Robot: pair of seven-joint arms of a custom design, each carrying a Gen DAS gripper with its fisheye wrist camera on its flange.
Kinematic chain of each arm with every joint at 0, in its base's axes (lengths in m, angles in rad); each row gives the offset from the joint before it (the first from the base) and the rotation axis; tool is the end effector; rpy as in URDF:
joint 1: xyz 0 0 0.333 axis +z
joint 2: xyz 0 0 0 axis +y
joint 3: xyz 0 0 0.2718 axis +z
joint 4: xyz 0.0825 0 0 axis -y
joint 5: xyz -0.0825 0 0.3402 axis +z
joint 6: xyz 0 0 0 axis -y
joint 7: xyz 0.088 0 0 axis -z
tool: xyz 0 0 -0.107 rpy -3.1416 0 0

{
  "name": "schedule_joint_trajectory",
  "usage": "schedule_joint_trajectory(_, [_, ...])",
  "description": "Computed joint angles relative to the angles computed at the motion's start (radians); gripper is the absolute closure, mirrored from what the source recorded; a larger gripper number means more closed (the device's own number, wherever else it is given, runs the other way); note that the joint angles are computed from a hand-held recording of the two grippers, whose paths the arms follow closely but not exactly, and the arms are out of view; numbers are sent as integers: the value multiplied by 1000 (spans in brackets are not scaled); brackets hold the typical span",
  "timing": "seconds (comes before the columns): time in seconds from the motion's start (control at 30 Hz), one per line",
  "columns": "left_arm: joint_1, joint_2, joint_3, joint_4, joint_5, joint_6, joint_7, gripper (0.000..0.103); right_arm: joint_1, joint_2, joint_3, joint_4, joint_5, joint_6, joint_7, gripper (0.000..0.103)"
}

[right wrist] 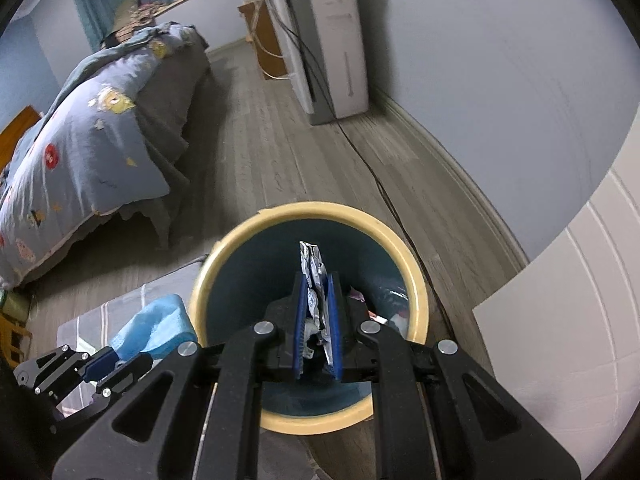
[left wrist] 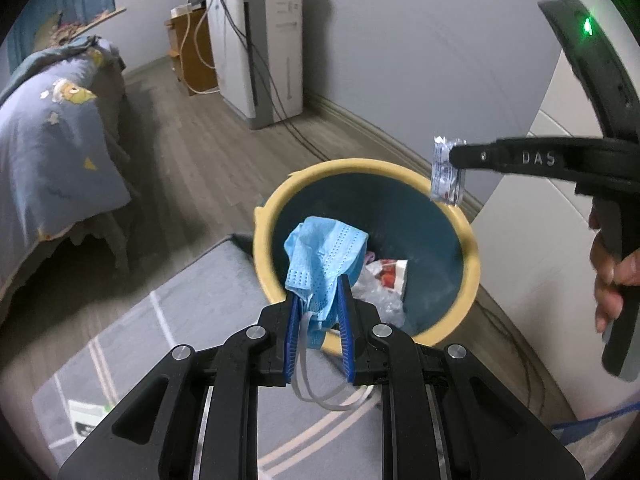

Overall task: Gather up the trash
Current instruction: 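Carry the blister pack and mask over the bin and open both tools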

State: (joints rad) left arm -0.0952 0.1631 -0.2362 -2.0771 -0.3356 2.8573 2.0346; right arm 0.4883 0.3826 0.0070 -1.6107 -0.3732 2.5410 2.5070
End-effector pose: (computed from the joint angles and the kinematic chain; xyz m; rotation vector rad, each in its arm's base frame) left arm 0.5509 -0.1659 0.4045 -1.4028 2.3305 -0.8050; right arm 0.5724 0.3135 0.4438 -1.6470 1.9978 -0.4326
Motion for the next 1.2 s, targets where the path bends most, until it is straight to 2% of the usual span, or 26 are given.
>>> schedule_joint_trajectory(0.1, [-12, 35, 2, 38, 29, -8, -23, 84, -12, 1, 0, -19, 23, -1, 10, 93])
schedule_joint_trajectory(0.3, [-45, 123, 23, 135, 163, -23, -116, 84, -19, 15, 6, -15, 56, 0, 0, 93])
schedule_joint_trajectory(0.5, [-31, 173, 0, 204, 183, -25, -145, 84, 1, 10, -13, -15, 10, 18, 21, 93])
schedule_joint_trajectory(0.73, [4, 169, -38, 186, 135, 17, -108, 70, 13, 12, -23, -5, -49, 18, 52, 92])
schedule_joint_trajectory(0.87, [-5, 163, -22, 168, 146, 37, -129, 52, 12, 22, -18, 15, -50, 0, 40, 89])
schedule_joint_trajectory(0.9, [-5, 162, -19, 163, 149, 45, -135, 50, 14, 23, -19, 18, -53, -5, 41, 86])
schedule_joint_trajectory(0.97, [-1, 157, -18, 153, 151, 58, -141, 42, 21, 22, -25, 19, -67, -7, 56, 63])
schedule_joint_trajectory(1.07, [1, 148, -11, 134, 160, 81, -158, 30, 24, 16, -30, 13, -86, -3, 75, 51])
schedule_joint_trajectory(1.1, [2, 147, -10, 131, 163, 86, -162, 29, 24, 16, -29, 13, -89, -4, 78, 47])
schedule_joint_trajectory(1.17, [0, 144, -2, 125, 174, 91, -180, 24, 24, 16, -28, 14, -96, -4, 83, 32])
schedule_joint_trajectory(1.2, [-3, 143, 5, 123, 183, 95, -193, 20, 25, 15, -29, 14, -100, -3, 86, 28])
